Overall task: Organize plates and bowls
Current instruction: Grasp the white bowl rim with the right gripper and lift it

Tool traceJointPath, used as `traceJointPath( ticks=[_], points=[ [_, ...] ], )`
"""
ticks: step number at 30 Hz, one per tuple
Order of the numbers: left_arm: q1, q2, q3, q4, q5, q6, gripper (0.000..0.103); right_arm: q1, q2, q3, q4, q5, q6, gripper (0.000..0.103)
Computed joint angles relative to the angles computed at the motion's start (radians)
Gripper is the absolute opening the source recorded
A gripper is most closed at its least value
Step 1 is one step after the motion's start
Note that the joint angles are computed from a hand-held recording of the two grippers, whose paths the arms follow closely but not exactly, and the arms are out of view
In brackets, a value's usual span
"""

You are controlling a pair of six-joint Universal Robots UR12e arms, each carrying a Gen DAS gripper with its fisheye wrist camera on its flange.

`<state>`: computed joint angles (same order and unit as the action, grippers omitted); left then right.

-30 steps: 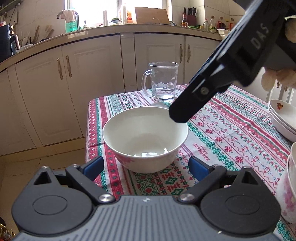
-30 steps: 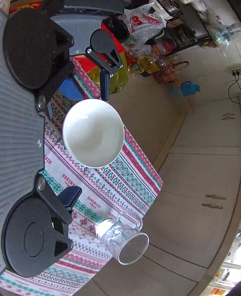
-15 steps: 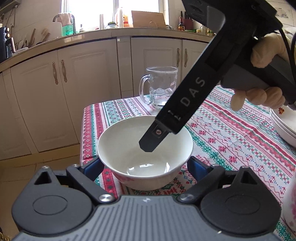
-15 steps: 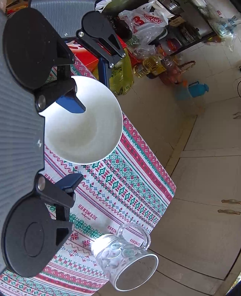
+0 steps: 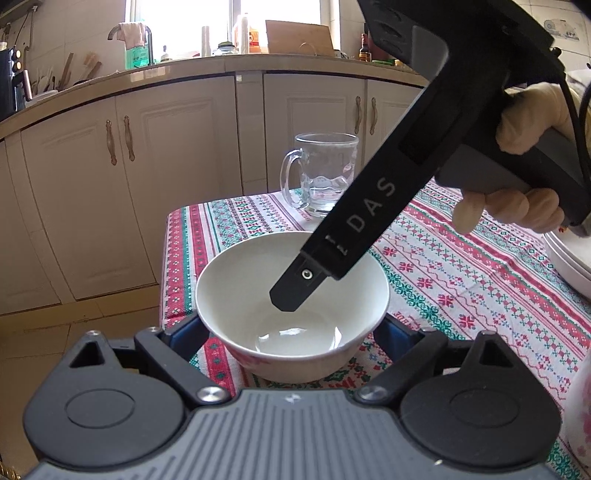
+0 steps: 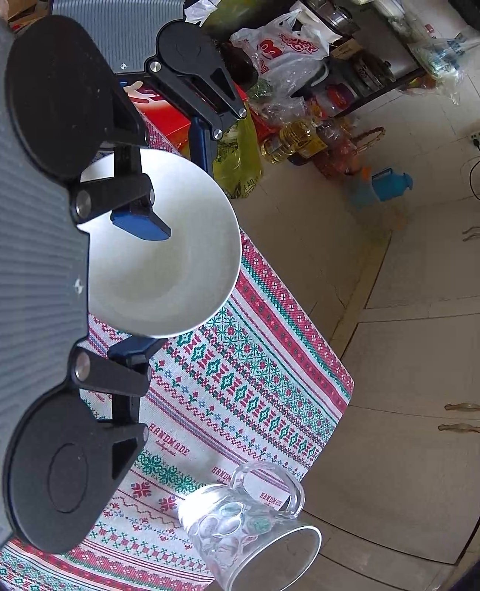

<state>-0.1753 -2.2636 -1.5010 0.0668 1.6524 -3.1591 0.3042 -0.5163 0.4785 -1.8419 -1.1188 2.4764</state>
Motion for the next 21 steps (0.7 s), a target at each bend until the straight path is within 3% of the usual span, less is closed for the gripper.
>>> traceJointPath(
  ticks=[9, 21],
  points=[
    [-0.005, 0.031, -0.019, -0.035, -0.012, -0.009, 0.094, -0.003, -0.041, 0.062, -0.016, 0.006, -0.008, 0.06],
    [-0.038, 0.11, -0.062, -0.095, -0.026, -0.029, 0.094, -0.031, -0.205, 0.32, -0.139, 0.059, -0.01, 0.06]
  ],
)
